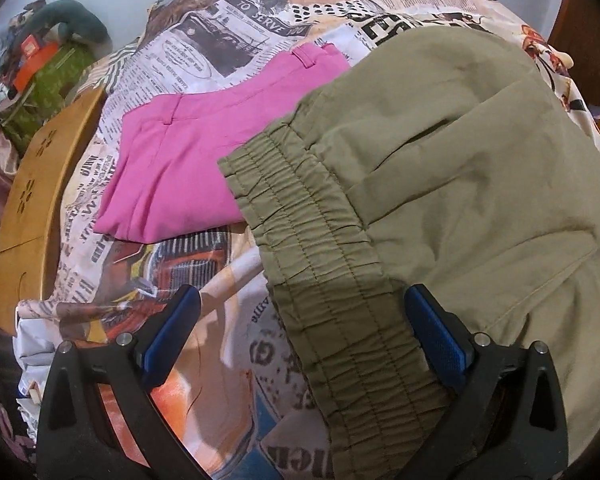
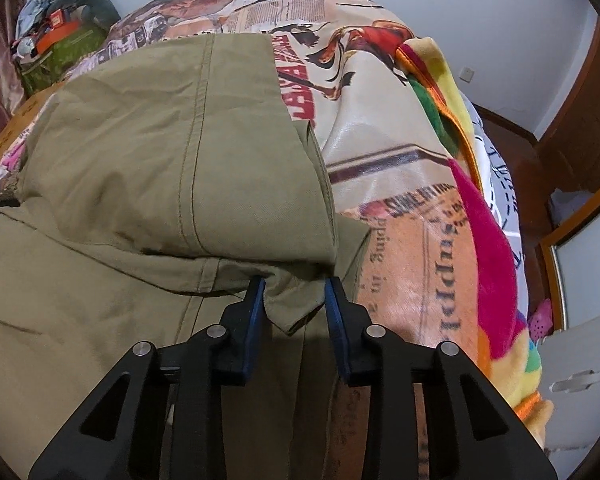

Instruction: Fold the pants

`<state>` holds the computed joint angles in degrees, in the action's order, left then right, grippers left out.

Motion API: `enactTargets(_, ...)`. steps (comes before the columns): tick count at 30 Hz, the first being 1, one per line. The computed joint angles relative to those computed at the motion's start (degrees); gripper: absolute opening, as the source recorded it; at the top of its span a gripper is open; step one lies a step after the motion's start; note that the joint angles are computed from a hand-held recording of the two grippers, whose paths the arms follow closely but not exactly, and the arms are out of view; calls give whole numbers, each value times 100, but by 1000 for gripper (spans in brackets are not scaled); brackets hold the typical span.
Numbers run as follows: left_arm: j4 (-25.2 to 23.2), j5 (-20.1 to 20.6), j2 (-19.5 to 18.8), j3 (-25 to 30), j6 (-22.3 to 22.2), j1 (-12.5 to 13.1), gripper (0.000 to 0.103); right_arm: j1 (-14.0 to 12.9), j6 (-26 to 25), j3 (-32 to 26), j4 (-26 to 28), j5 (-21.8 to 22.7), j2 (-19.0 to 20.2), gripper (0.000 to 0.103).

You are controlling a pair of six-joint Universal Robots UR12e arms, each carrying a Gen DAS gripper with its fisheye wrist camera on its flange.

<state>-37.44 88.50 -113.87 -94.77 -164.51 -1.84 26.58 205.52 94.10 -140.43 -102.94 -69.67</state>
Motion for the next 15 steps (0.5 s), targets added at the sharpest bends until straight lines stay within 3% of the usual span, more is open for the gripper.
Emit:
enactTargets(4,-90,94,57,55,51,-19,103,-50,38,171,-247,153,-202,31)
enactTargets(8,141,98,115,66,175,-13,103,-87,90,204,-498,156,-282,35)
enactTargets(10,205,70,116,102,217,-6,103,-113,106,175,-647,175,-256,45)
enactTargets(15,-26,-60,9,276,264,20,103,-177,78,-13,-739,360,-44,58)
